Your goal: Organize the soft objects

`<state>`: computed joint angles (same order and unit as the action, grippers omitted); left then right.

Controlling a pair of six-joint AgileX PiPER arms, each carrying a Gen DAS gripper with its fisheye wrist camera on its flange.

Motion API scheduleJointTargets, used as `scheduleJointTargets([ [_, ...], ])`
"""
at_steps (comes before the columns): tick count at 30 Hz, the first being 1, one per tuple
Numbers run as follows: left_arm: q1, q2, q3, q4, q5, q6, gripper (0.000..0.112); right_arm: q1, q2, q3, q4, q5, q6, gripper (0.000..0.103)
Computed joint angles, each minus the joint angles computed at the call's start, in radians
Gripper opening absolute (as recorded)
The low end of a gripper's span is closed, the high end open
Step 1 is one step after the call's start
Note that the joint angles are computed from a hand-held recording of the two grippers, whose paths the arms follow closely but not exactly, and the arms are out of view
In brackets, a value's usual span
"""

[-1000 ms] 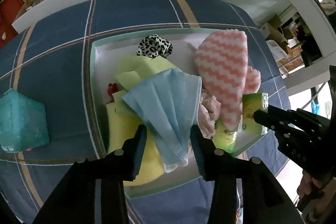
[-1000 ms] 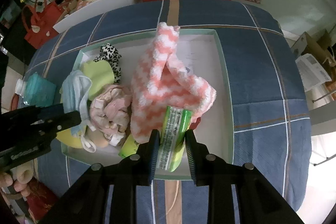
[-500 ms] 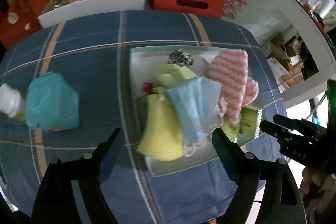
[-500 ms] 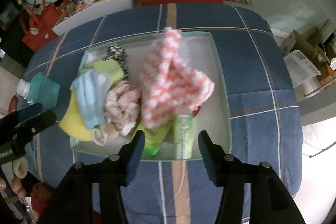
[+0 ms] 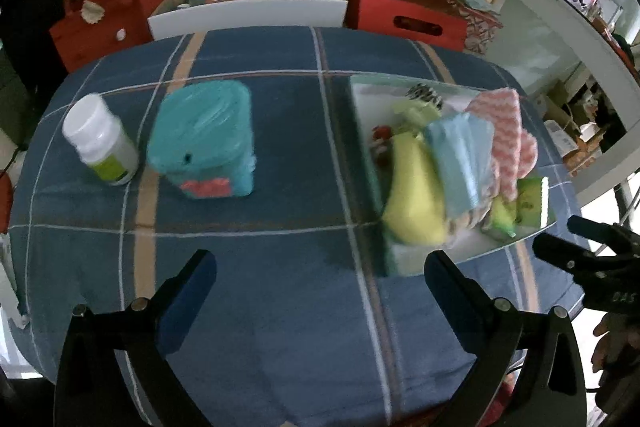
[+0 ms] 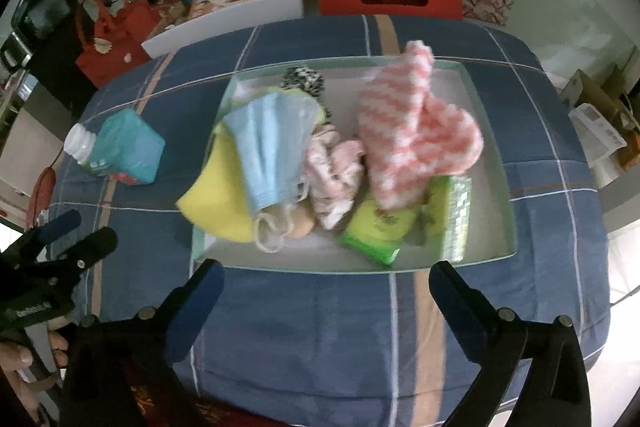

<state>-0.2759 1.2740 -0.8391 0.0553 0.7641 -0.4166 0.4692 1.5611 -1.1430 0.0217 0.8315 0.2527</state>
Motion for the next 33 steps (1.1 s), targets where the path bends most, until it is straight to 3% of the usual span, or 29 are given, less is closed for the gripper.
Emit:
scheduleJointTargets([
  [4, 0.014, -0.045, 0.080, 0.012, -0.026, -0.013, 0.103, 0.071, -0.016, 0.049, -0.051, -0.055, 0.094, 0.103],
  [12, -0.041, -0.116, 0.184, 0.213, -0.028, -0.228, 0.103, 0.211, -0.002, 0.114, -0.179, -0.132, 0.276, 0.103],
  [18, -0.019, -0.139, 0.210, 0.250, -0.017, -0.278, 0.103, 0.267, 0.039, 0.145, -0.255, -0.182, 0.389, 0.103],
  [22, -0.063, -0.135, 0.213, 0.338, 0.019, -0.392, 0.103, 0.292, 0.042, 0.162, -0.308, -0.203, 0.463, 0.103],
  [33, -0.120, -0.099, 0.204, 0.405, 0.056, -0.464, 0.103, 0.336, 0.060, 0.187, -0.438, -0.238, 0.629, 0.103],
])
